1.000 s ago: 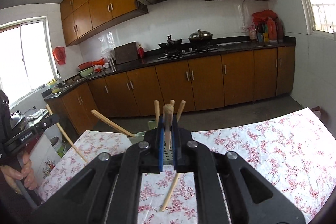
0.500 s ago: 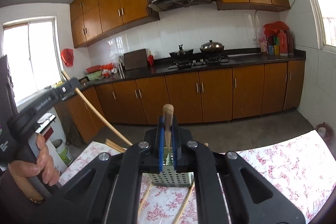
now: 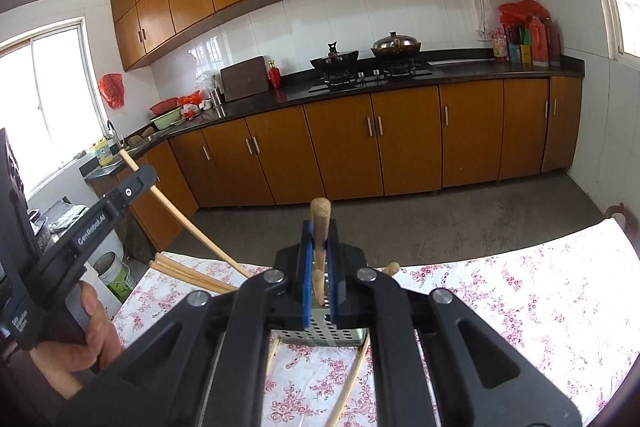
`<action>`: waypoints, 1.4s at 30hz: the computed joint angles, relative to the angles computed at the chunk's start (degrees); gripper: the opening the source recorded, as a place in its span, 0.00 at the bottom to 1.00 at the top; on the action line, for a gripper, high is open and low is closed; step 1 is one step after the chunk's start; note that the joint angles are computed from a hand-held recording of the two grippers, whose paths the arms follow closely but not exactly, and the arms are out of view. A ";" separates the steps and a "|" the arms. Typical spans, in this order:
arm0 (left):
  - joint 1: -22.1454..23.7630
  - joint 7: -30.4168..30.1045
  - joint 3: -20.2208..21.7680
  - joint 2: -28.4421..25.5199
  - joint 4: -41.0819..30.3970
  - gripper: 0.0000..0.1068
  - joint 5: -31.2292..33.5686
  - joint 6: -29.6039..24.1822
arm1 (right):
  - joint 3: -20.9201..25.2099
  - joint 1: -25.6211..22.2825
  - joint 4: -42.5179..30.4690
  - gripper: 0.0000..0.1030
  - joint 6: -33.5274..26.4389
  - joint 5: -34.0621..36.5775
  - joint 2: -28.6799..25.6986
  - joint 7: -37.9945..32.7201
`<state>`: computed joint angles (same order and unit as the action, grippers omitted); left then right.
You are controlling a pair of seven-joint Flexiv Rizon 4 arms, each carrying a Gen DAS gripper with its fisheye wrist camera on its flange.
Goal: Organize utensils
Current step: 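Open the right tool to drop its chopstick into the basket while the left tool releases its own, then lower the right tool onto a chopstick and close it while the left tool approaches another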
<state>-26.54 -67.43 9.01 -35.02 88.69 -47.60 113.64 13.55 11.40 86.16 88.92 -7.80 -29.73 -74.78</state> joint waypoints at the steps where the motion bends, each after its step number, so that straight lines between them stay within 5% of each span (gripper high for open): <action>1: 0.34 -0.15 -0.42 0.30 0.31 0.06 0.23 -0.53 | -0.76 0.57 0.09 0.11 0.19 0.04 -0.07 0.64; 5: 2.71 -2.82 -2.73 2.55 2.90 0.08 3.69 -0.39 | -3.91 2.61 2.44 0.21 3.20 -0.21 0.97 3.18; 9: 3.46 -4.73 -3.14 4.25 4.48 0.10 5.35 0.10 | -12.12 7.75 7.91 0.25 9.29 -1.40 3.63 8.07; 12: 5.32 -7.04 -4.96 6.77 7.92 0.26 7.79 1.69 | -19.25 12.57 12.50 0.28 12.83 -1.24 5.78 10.80; 17: 5.64 -7.22 -4.85 10.96 14.93 0.27 8.55 2.97 | -27.45 18.80 19.83 0.30 15.00 1.38 7.83 11.54; 25: -0.33 0.40 0.73 10.59 22.57 0.27 -3.18 0.27 | -21.06 13.57 23.92 0.30 10.07 0.40 3.58 13.79; 28: -7.67 6.72 8.22 6.30 21.76 0.27 -13.04 -4.68 | -14.06 8.85 23.23 0.30 7.80 -1.40 0.70 13.97; 32: -12.75 5.26 15.78 2.55 21.72 0.27 -14.46 -12.92 | -8.16 6.29 21.20 0.30 4.21 -3.80 -2.86 13.15; 39: -4.56 3.30 6.14 5.08 25.44 0.27 -9.60 -12.68 | -12.97 12.39 19.71 0.29 2.03 -6.58 -6.02 15.72; 42: -0.59 2.46 1.85 5.75 26.20 0.27 -6.87 -12.12 | -15.84 14.65 19.78 0.19 1.74 -7.64 -6.65 17.40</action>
